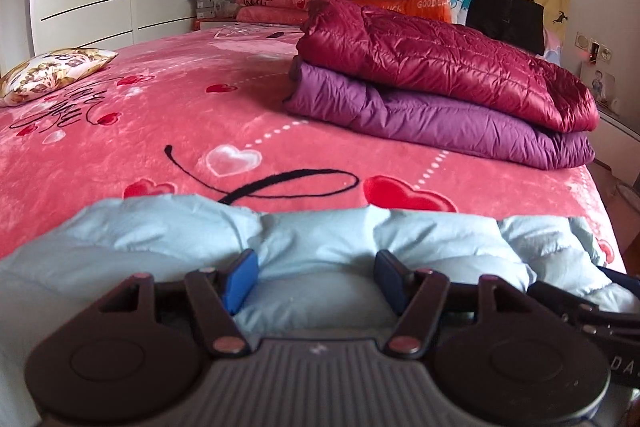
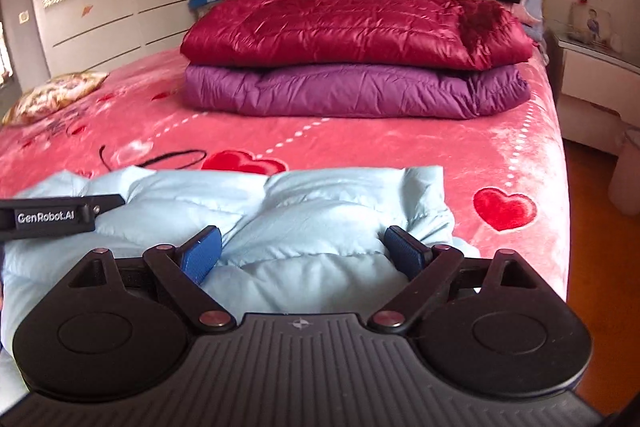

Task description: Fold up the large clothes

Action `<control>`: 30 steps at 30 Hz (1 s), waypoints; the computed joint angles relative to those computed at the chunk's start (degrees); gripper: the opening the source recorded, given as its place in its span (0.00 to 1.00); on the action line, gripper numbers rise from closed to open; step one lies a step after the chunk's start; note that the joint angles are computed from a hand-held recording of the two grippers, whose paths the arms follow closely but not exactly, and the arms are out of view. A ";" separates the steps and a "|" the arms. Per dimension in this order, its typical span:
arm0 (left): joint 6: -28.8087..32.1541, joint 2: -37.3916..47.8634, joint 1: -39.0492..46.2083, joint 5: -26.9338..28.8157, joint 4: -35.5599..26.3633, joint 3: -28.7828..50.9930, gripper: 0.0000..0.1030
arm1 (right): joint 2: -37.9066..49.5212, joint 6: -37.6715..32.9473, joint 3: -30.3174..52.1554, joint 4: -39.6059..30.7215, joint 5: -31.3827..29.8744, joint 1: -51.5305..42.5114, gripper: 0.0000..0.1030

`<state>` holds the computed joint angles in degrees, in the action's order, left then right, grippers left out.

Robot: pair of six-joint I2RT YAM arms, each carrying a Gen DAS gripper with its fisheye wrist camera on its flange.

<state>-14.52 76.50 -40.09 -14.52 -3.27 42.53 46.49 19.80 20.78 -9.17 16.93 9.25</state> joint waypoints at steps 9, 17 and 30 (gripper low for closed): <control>0.54 4.43 1.30 2.75 9.34 -3.36 0.70 | 5.11 -1.70 -0.60 2.77 2.65 1.07 1.00; 0.84 6.29 2.06 4.77 16.35 -6.30 0.72 | 6.37 -1.23 -2.37 5.28 4.57 1.72 1.00; 0.48 -7.21 7.54 10.71 1.02 -3.99 0.74 | 1.04 1.24 0.28 -1.53 15.63 9.08 1.00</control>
